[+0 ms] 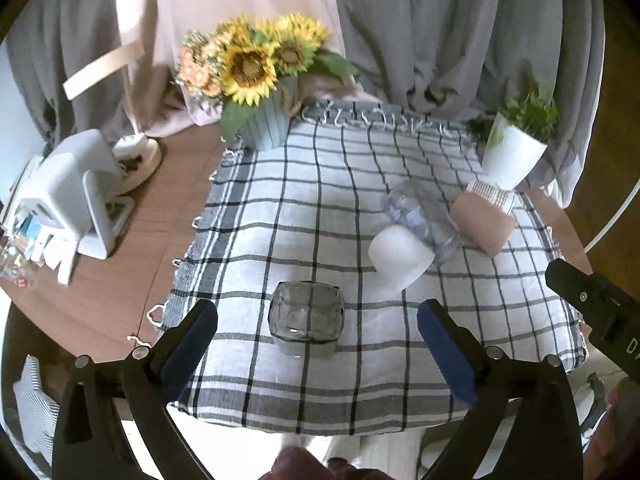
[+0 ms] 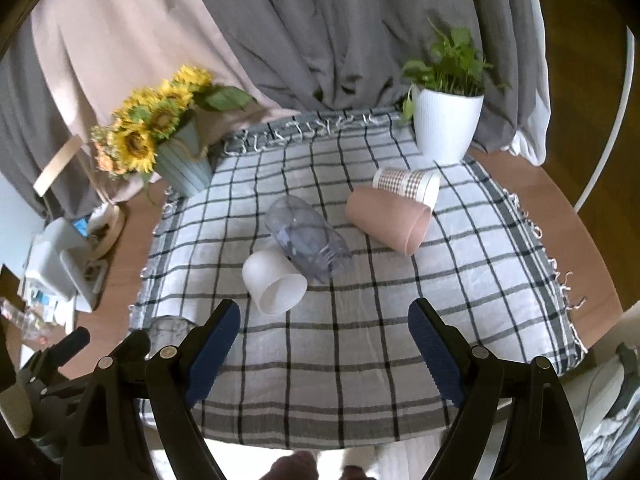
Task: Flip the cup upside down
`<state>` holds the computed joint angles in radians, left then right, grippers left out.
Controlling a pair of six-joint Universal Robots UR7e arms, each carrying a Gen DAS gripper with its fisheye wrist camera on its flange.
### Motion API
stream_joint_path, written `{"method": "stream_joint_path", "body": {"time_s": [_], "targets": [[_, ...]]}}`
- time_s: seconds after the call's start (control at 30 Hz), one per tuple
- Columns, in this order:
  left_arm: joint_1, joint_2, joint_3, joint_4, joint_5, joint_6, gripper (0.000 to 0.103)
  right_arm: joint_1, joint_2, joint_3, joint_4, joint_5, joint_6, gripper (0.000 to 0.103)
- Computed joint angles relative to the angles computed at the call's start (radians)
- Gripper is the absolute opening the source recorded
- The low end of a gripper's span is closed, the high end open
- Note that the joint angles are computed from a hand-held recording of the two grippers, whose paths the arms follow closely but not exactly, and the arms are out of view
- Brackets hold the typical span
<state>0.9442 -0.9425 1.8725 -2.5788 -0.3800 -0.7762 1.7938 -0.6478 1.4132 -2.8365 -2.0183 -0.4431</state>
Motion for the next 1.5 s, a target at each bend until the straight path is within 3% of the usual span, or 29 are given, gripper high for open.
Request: {"method": "stream_joint_path", "body": {"time_s": [0.23,0.77,0.97,1.5], "targets": [[-0.067,-0.024,0.056,0.072,0.059,-0.094,0.103,0.003,-0.076,0.11,-0.089,0.037,-0.044,0.086],[-0.18,-0.141,0.188,0.316,0.056,-0.39,0.103,0.02,-0.217,0.361,-0.304,0.07,-0.061,0.093],[-0.207,-0.168,0.213,0.361,0.071,-0.427,0.103,0.029,-0.244,0.414,-0.34,0.065,-0.059,0.093],[-0.236,-0.187,0.247,0.322,0.084,-0.398,0.103,0.039,-0.274,0.463,-0.369,0.047,-0.047,0.093]]}}
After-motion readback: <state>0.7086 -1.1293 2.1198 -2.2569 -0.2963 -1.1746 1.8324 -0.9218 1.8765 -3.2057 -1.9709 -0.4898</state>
